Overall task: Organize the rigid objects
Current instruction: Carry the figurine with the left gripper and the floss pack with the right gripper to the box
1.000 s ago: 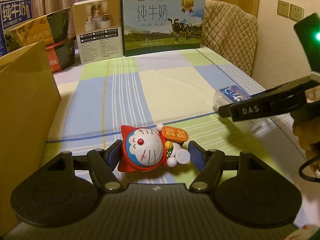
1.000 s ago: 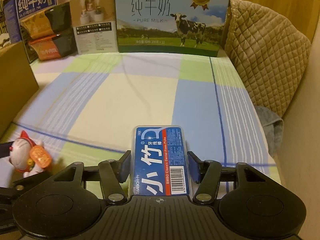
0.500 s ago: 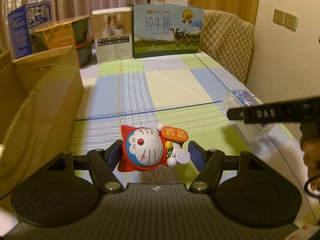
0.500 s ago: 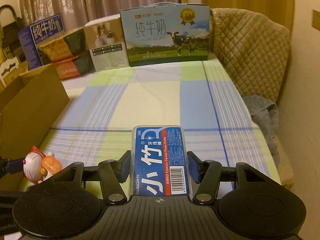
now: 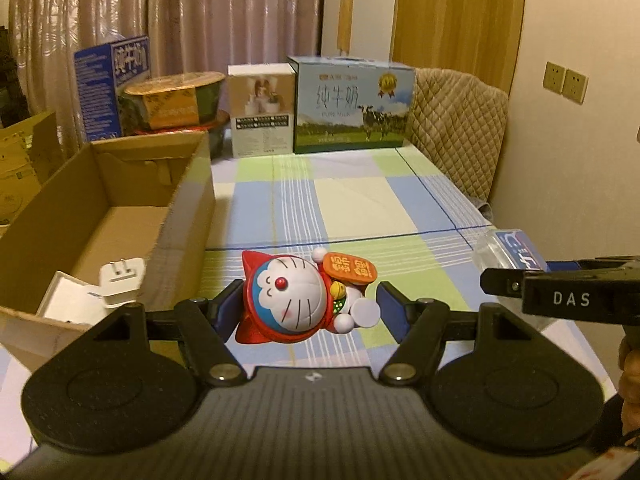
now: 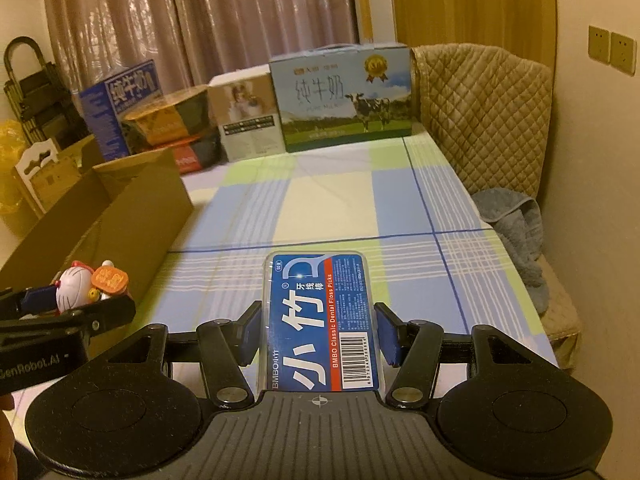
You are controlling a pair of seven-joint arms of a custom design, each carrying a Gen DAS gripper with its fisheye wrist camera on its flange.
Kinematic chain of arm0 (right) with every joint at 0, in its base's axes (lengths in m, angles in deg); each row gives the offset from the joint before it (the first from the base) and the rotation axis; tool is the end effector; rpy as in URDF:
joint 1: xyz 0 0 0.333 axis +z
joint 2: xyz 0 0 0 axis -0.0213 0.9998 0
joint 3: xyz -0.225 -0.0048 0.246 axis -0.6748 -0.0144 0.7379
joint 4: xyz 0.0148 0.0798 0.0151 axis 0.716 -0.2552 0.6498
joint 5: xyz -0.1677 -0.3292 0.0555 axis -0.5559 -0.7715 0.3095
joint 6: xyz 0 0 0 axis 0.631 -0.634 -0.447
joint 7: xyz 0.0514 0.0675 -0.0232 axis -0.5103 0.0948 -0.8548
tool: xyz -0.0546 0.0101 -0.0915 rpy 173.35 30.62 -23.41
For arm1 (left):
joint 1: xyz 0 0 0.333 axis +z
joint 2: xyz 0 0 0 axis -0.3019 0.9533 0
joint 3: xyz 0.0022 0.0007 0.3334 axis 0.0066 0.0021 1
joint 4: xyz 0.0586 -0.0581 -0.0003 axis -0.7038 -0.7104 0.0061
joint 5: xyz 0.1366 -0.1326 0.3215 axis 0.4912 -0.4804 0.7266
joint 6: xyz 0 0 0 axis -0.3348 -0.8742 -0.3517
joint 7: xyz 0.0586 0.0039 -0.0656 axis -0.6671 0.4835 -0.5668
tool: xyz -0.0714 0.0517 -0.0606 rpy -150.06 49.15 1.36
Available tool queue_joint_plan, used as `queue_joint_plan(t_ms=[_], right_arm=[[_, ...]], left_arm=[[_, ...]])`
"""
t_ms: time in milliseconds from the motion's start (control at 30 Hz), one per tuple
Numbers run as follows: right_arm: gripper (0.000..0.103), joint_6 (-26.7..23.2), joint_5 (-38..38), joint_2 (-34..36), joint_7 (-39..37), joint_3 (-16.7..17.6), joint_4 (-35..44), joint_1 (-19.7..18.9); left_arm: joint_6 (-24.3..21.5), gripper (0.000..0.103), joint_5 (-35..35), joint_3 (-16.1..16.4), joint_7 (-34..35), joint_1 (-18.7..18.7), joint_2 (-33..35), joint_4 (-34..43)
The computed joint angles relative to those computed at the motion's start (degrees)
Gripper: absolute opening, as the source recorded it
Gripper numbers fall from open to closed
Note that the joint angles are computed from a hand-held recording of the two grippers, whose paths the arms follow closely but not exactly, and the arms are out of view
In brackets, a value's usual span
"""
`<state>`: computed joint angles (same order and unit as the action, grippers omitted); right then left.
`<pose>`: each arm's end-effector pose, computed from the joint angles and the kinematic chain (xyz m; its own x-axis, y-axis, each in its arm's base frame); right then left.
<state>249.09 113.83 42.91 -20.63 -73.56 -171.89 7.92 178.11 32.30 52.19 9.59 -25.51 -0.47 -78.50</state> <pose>0.5691 0.0640 0.5207 0.3021 -0.9401 -0.1579 -0.6853 -0.0990 -0.7215 0.5135 -0.2204 0.5004 0.0432 -0.9968 0.0673 -0.6054 -0.0797 -0.7919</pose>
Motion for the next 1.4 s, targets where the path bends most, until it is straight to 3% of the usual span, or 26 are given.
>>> queue_joint_plan(t_ms=[600, 1400], right_arm=[[0.054, 1.4, -3.56, -6.45, 2.28, 1.32, -3.63, 3.24], [0.054, 0.81, -1.48, -5.06, -0.14, 3.03, -1.21, 7.36]], left_arm=[[0.12, 0.066, -1.83, -1.18, 1.88, 3.55, -9.96, -6.46], [1.28, 0.066, -9.34, -0.16, 10.61, 8.11, -16.6, -12.24]])
